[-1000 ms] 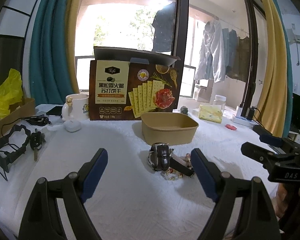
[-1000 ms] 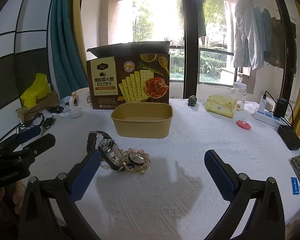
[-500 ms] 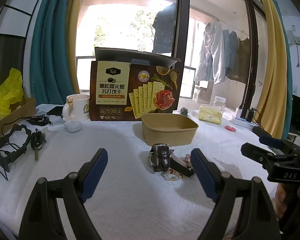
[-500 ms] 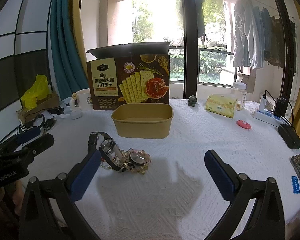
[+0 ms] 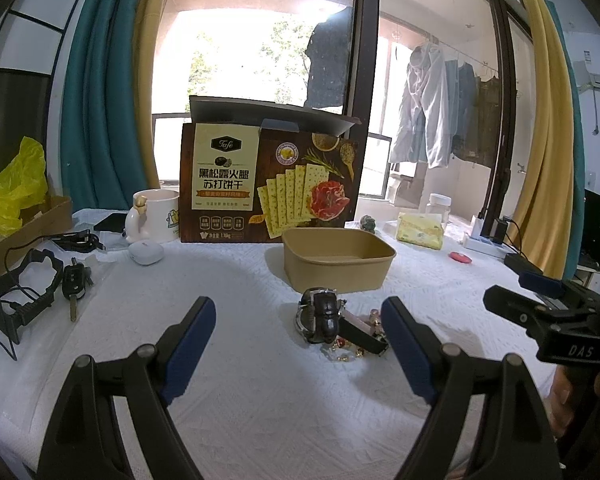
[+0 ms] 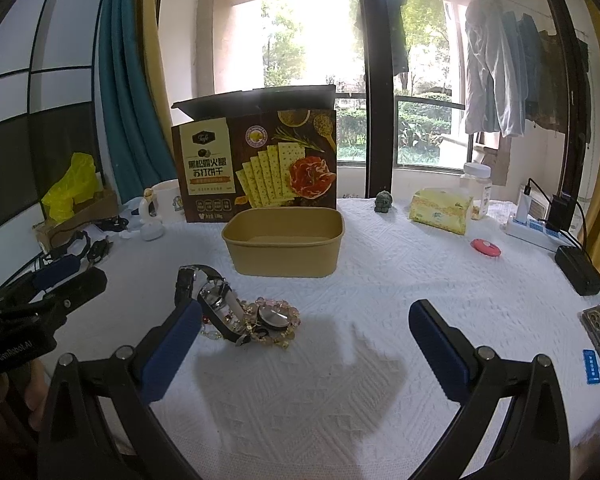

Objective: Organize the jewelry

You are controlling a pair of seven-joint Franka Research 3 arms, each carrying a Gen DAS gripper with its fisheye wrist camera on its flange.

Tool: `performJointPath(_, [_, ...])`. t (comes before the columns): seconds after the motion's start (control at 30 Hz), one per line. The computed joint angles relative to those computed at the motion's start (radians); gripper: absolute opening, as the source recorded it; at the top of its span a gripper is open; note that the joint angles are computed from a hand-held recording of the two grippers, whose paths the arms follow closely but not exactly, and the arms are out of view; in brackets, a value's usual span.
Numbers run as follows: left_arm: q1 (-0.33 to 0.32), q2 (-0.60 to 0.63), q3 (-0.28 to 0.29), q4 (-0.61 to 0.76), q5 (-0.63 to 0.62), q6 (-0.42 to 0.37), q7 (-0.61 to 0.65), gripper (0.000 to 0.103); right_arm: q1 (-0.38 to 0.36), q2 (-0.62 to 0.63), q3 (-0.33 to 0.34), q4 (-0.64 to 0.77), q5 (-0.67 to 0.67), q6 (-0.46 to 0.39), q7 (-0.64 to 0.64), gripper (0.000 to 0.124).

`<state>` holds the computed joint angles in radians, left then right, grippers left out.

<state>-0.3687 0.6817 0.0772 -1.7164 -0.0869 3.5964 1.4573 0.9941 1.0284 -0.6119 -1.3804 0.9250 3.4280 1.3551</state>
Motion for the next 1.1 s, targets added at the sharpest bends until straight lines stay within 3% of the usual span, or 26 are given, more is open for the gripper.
performJointPath(0.43, [0.003,-0.002,-0.003,-0.002,0.001,0.001,0.001,0.085,-0.007,-0.008,0.013,0.0,0.011,0.005,-0.016,0.103])
performJointPath(0.67, [-0.009,-0.008,0.005,-0.002,-0.007,-0.015,0.006,0.085,-0.036,-0.028,0.065,0.001,0.039,0.028,-0.077,0.103])
performJointPath(0.77, [-0.007,0.005,0.001,0.028,0.002,-0.061,-0.004,0.085,-0.052,-0.025,0.081,0.018,0.049,0.021,-0.098,0.103])
performJointPath(0.9, [0.011,0.042,-0.016,0.104,0.065,-0.147,-0.045,0.085,-0.046,0.022,0.024,0.059,0.053,-0.036,-0.049,0.103])
performJointPath(1.1, [0.044,0.136,-0.057,0.295,0.183,-0.313,-0.088,0.085,-0.164,0.028,0.118,0.112,-0.056,-0.061,0.024,0.103])
